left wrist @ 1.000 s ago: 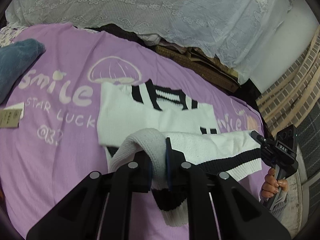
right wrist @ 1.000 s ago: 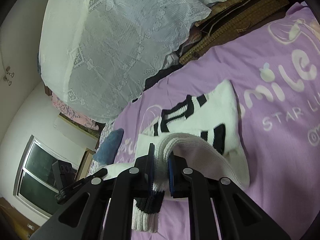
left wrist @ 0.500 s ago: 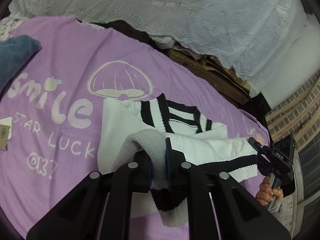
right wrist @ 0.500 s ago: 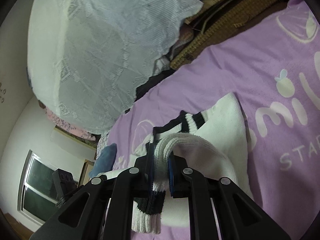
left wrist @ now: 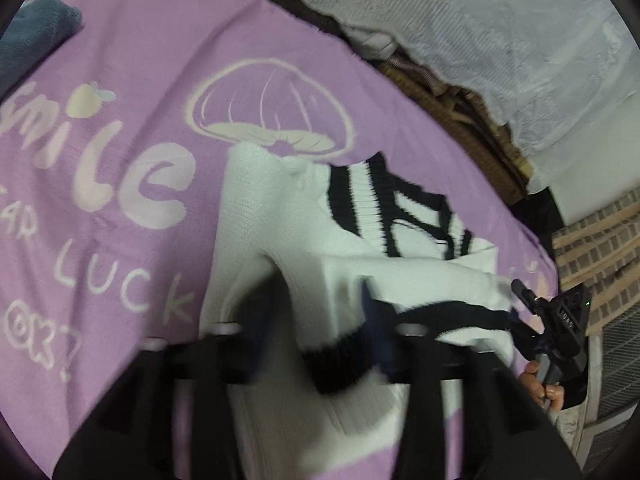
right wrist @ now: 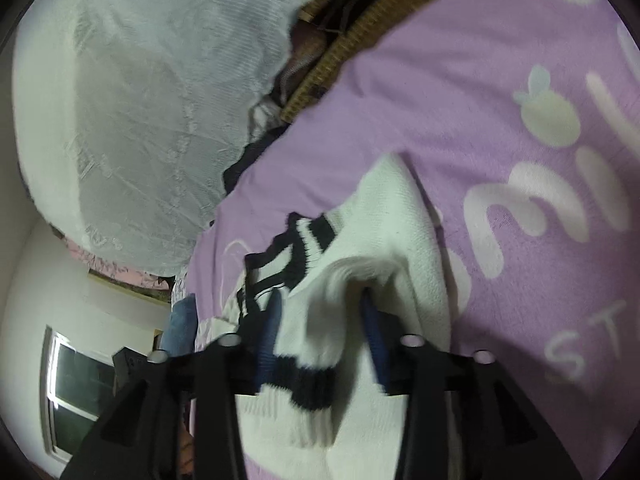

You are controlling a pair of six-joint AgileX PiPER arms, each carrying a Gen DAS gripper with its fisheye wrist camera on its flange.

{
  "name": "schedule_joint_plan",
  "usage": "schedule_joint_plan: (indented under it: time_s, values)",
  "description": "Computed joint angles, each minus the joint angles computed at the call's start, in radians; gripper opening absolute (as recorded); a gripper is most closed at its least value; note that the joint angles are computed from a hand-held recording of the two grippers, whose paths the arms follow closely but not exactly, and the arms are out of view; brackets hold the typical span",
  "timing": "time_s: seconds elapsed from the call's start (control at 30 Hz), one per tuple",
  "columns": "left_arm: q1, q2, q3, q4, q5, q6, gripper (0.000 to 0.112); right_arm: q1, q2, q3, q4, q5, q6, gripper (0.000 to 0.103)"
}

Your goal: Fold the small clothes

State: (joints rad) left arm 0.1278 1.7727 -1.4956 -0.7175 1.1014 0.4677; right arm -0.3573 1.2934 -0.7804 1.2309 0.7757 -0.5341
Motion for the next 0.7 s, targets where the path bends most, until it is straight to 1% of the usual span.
schedule_joint_plan:
  time_s: [0.03, 0.07, 0.17, 0.27, 0.3, 0.33, 0.37, 0.4, 0.43, 0.47, 0.5, 0.57, 0.63, 0.7]
  values:
    - [0.012, -0.027, 0.024, -0.013, -0.005, 0.018, 0.063, 0.006, -0.021, 0.009, -0.013, 0.007, 0.008, 0.046]
    - [0.023, -0.055, 0.048, -0.026, -0.005, 0.044, 0.064, 0.016, -0.042, 0.017, -0.029, 0.014, 0.021, 0.046]
    - [0.03, -0.06, 0.05, -0.039, 0.054, 0.068, 0.064, 0.087, -0.096, 0.03, -0.128, -0.007, 0.1, 0.046]
    - [0.003, -0.045, 0.062, -0.011, 0.054, 0.052, 0.064, 0.154, -0.124, 0.035, -0.215, -0.054, 0.17, 0.046]
    - [-0.005, -0.043, 0.066, -0.011, 0.048, 0.052, 0.064, 0.162, -0.123, 0.033, -0.227, -0.057, 0.177, 0.046]
    - [-0.011, -0.045, 0.069, -0.011, 0.042, 0.054, 0.064, 0.17, -0.123, 0.032, -0.239, -0.059, 0.188, 0.044]
    - [-0.015, -0.043, 0.065, -0.02, 0.051, 0.062, 0.059, 0.179, -0.113, 0.023, -0.251, -0.064, 0.198, 0.038]
    - [-0.015, -0.037, 0.055, -0.028, 0.07, 0.068, 0.047, 0.18, -0.113, 0.021, -0.261, -0.061, 0.203, 0.034]
    - [-0.018, -0.034, 0.048, -0.026, 0.078, 0.066, 0.043, 0.182, -0.112, 0.021, -0.266, -0.067, 0.208, 0.023]
    - [-0.026, -0.029, 0.039, -0.019, 0.078, 0.06, 0.035, 0.172, -0.115, 0.025, -0.26, -0.062, 0.204, 0.016]
    - [-0.031, -0.022, 0.03, -0.012, 0.074, 0.052, 0.029, 0.154, -0.113, 0.029, -0.233, -0.049, 0.184, 0.015]
    - [-0.034, 0.002, -0.002, -0.004, 0.083, 0.029, 0.024, 0.118, -0.107, 0.026, -0.18, -0.018, 0.146, 0.014]
    - [-0.027, 0.027, -0.046, -0.017, 0.104, 0.013, 0.022, 0.081, -0.095, 0.008, -0.127, 0.022, 0.105, 0.013]
    - [-0.025, 0.044, -0.1, -0.03, 0.108, -0.012, 0.022, 0.065, -0.066, -0.038, -0.101, 0.041, 0.095, 0.013]
